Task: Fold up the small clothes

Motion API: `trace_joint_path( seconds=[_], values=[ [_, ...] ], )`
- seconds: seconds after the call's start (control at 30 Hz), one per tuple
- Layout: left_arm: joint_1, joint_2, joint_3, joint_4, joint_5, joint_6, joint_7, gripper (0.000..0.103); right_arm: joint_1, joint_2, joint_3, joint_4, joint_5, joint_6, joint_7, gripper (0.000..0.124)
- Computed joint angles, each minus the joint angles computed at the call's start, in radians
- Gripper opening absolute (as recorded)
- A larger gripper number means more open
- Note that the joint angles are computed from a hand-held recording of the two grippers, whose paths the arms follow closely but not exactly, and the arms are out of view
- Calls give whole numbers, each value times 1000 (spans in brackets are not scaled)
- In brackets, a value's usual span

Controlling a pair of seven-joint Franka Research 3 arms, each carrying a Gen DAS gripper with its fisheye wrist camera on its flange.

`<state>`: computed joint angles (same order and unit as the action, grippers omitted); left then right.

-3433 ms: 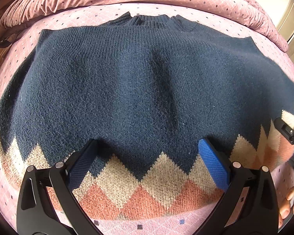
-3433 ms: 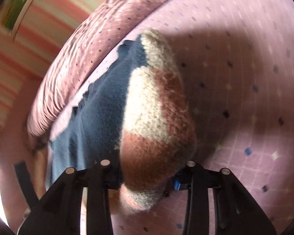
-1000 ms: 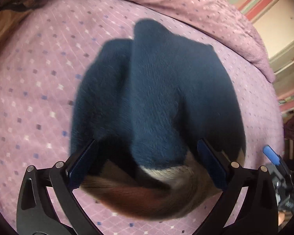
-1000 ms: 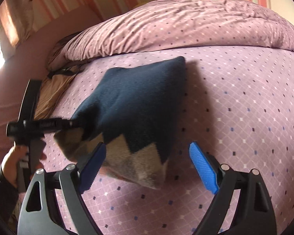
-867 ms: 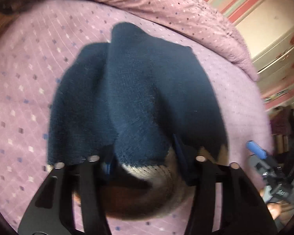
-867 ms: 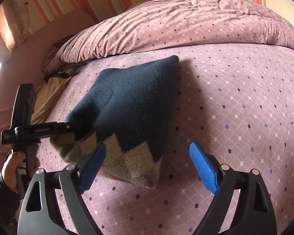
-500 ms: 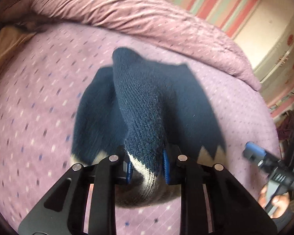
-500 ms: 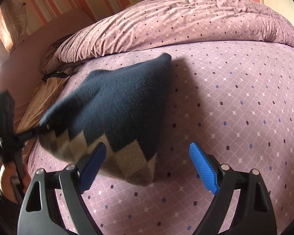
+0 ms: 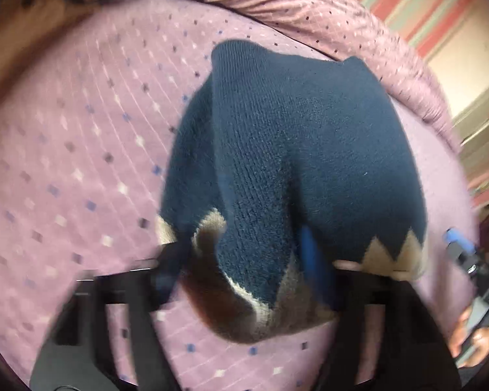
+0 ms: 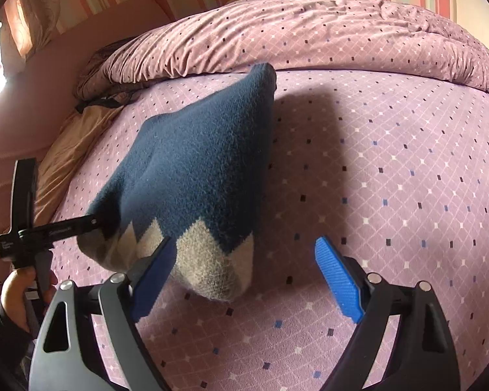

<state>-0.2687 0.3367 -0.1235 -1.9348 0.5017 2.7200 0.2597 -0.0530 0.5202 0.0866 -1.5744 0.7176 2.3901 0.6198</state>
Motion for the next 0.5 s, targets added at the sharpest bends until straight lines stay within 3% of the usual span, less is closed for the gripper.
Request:
trace_joint_path(
  seconds=[0.07,0.13,0.23,0.3,0.5],
  values=[
    [-15,-17,6,14,28,-51,3,96,0,2,-1,5,-2,2,5,88],
    [-43,-38,14,38,86,-155,-7,100,0,1,0,7,-1,8,1,88],
    [-72,-35,11,99,175,-353,-15,100,-3,-6,4,1,5,17,-14,88],
    [-65,-12,0,129,178,-431,11,100,3,-14,3,-11,-3,28,-26,88],
    [-16,24,-13,98,133,-375,25,100,20,-38,0,-56,-17,71,-57,88]
  ],
)
